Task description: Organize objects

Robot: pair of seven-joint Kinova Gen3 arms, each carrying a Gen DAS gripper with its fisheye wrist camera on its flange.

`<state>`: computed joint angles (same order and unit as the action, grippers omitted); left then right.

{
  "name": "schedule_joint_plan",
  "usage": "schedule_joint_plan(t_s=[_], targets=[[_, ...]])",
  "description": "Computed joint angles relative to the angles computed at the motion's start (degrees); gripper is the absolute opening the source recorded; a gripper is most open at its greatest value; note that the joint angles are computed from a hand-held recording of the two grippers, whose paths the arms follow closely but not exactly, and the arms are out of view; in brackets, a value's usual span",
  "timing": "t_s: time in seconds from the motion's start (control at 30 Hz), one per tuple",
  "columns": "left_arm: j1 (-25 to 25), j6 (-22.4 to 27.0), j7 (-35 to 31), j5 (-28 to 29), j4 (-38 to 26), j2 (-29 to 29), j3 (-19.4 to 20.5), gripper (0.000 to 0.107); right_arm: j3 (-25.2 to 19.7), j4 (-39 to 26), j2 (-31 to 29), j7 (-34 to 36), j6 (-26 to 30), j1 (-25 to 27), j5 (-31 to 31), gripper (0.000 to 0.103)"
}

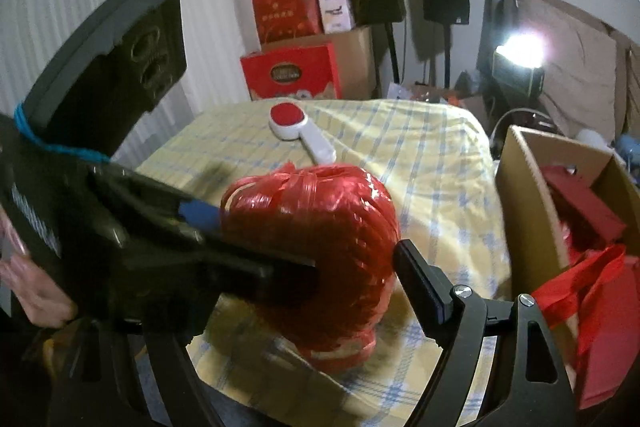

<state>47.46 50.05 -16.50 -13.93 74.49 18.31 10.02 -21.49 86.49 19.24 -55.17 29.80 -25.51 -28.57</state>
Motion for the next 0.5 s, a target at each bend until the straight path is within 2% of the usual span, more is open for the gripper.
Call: schedule_joint_plan(t_s=[0.2,0.5], targets=[[0.5,-1.1,1.7,-1.3,0.4,-1.1,-0.4,0.085,0.8,-0.3,-1.1,-0.2,0.3,-1.1,2.2,0.083],[1.9,1.8,3.9,-4.8,-2.2,-0.6,-0.6,0.085,-0.4,1.2,-1.8,2.9,-1.1,0.6,-0.9,0.083]])
